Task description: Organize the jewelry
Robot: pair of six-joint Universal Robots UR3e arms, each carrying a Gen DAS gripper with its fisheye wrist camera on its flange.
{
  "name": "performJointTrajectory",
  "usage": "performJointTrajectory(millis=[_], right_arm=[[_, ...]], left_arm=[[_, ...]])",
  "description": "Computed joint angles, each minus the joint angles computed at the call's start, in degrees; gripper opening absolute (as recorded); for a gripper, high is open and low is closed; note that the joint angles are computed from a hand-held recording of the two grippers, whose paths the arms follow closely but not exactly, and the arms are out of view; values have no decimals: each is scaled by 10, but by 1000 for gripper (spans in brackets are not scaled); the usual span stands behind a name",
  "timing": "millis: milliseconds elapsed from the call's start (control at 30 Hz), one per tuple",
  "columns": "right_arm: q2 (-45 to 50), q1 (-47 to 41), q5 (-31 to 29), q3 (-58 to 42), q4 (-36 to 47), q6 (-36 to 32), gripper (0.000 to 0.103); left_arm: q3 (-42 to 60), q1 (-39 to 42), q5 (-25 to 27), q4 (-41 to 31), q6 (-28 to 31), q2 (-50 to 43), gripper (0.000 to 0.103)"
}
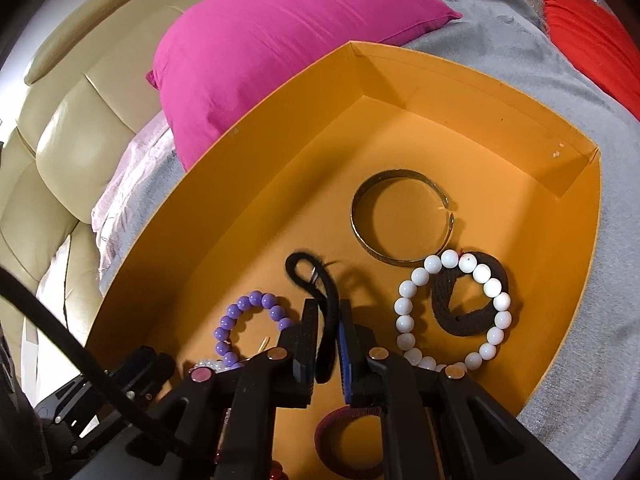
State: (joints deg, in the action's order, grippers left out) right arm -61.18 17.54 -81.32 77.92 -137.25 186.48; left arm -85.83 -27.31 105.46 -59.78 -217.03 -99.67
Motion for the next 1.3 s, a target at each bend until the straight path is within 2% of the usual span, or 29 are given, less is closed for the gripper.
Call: performJointTrajectory(millis=[33, 100, 167, 267, 367, 433, 500, 567, 600, 833, 933, 1133, 1233, 1300], right_arm=[[-5, -3, 5, 7, -6, -1, 15], [-16, -8, 13, 22, -17, 1, 18], [-31, -16, 22, 43, -34, 3, 19], [-52, -29, 37, 70, -50, 0, 20], [-75, -39, 45, 94, -57, -4, 20], [-88, -43, 51, 106, -59, -7, 21], [-102, -45, 51, 118, -59, -10, 31], [-127, -56, 59, 147, -68, -19, 48], [-138, -58, 59, 164, -78, -20, 49], [-228, -93, 84, 265, -119, -37, 50], [-269, -110, 94, 312, -146, -52, 51], [-372, -150, 121, 439, -219, -114, 53], [-445, -208, 191, 498, -210, -152, 53], [-492, -241, 225, 520, -189, -169, 53]], left_arm=[[2, -3, 5, -1, -1, -1, 31], [10, -11, 18, -3, -1, -6, 44], [18, -17, 28, -8, -5, -8, 51], [28, -25, 41, -13, -11, -11, 52], [50, -31, 57, -35, -24, -18, 61], [62, -40, 75, -46, -32, -22, 63], [87, -51, 97, -68, -37, -31, 64], [109, -62, 118, -87, -43, -39, 64], [122, -69, 130, -98, -45, -44, 65], [208, -112, 204, -172, -63, -78, 68], [247, -131, 233, -207, -80, -93, 74], [315, -168, 286, -259, -111, -116, 78], [355, -188, 308, -290, -126, -131, 78], [410, -205, 334, -346, -158, -154, 78]])
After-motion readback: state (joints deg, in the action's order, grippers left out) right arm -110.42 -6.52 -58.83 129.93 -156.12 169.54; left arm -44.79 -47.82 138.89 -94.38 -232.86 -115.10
